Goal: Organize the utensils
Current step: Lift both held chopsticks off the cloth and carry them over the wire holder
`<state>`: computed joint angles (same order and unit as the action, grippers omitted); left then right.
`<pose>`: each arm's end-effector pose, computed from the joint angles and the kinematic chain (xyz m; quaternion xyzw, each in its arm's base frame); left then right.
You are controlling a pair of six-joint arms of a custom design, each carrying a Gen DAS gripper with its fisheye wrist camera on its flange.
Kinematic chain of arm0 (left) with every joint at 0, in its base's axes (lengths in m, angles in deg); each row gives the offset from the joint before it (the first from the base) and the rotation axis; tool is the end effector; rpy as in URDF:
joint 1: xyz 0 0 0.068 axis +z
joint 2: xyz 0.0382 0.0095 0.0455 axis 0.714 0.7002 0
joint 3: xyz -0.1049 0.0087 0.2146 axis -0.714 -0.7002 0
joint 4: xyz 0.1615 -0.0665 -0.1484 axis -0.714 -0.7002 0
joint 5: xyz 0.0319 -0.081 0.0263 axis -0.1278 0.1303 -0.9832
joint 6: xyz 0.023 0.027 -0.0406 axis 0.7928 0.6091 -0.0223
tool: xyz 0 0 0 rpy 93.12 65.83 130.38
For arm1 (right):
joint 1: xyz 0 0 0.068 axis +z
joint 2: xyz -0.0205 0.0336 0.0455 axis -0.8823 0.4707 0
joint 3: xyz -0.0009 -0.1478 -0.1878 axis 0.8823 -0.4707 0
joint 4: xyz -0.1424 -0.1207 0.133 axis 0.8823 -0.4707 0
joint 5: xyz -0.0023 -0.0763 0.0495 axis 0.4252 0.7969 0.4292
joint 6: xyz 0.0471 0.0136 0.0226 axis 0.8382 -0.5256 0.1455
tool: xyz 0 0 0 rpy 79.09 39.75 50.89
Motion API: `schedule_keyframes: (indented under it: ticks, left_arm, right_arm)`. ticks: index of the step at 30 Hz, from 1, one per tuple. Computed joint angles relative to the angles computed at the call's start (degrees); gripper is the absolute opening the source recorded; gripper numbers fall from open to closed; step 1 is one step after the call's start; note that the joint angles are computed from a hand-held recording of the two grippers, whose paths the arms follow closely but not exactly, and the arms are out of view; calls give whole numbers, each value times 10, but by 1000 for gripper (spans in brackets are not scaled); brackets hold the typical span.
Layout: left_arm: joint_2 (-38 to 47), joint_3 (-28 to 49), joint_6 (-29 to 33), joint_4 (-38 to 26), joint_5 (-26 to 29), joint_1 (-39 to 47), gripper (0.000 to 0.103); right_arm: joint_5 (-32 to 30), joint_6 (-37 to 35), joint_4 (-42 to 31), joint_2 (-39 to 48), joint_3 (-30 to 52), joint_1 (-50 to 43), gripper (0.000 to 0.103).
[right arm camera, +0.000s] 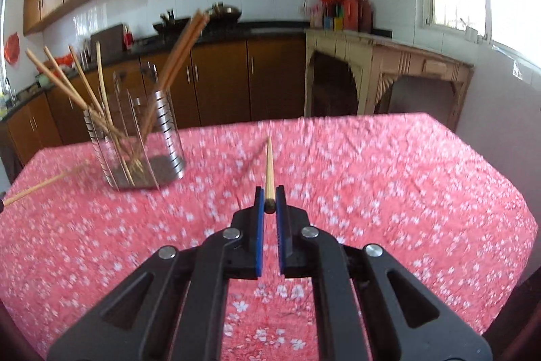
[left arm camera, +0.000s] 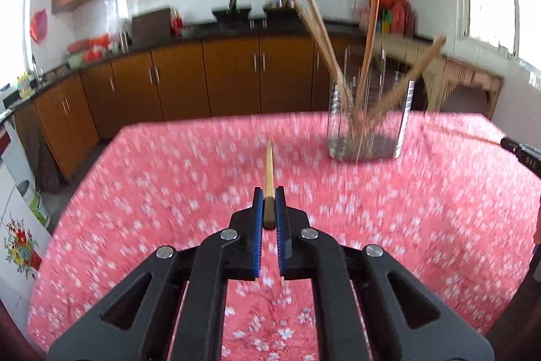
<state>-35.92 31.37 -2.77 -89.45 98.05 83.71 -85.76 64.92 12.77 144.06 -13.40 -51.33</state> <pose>0.0998 0.0666 0.2728 -0.1436 0.8602 0.0928 0.4804 0.3164 0.0624 0.2324 -0.1096 0.8553 0.0797 0.5001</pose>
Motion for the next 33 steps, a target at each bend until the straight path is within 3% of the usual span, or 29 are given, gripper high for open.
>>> schedule_keyframes:
  ticks: [13, 20, 29, 33]
  left_arm:
    - [11, 81, -68, 76, 38, 44, 7]
    - [28, 110, -86, 90, 26, 33, 7]
    - [38, 139, -102, 91, 82, 73, 7]
    - [38, 142, -105, 92, 80, 64, 7]
  right_arm:
    - [-25, 17, -6, -43, 74, -5, 7]
    - [-53, 35, -24, -46, 117, -4, 7]
    - [-97, 68, -52, -50, 159, -12, 7]
    - [-113, 74, -55, -53, 163, -18, 7]
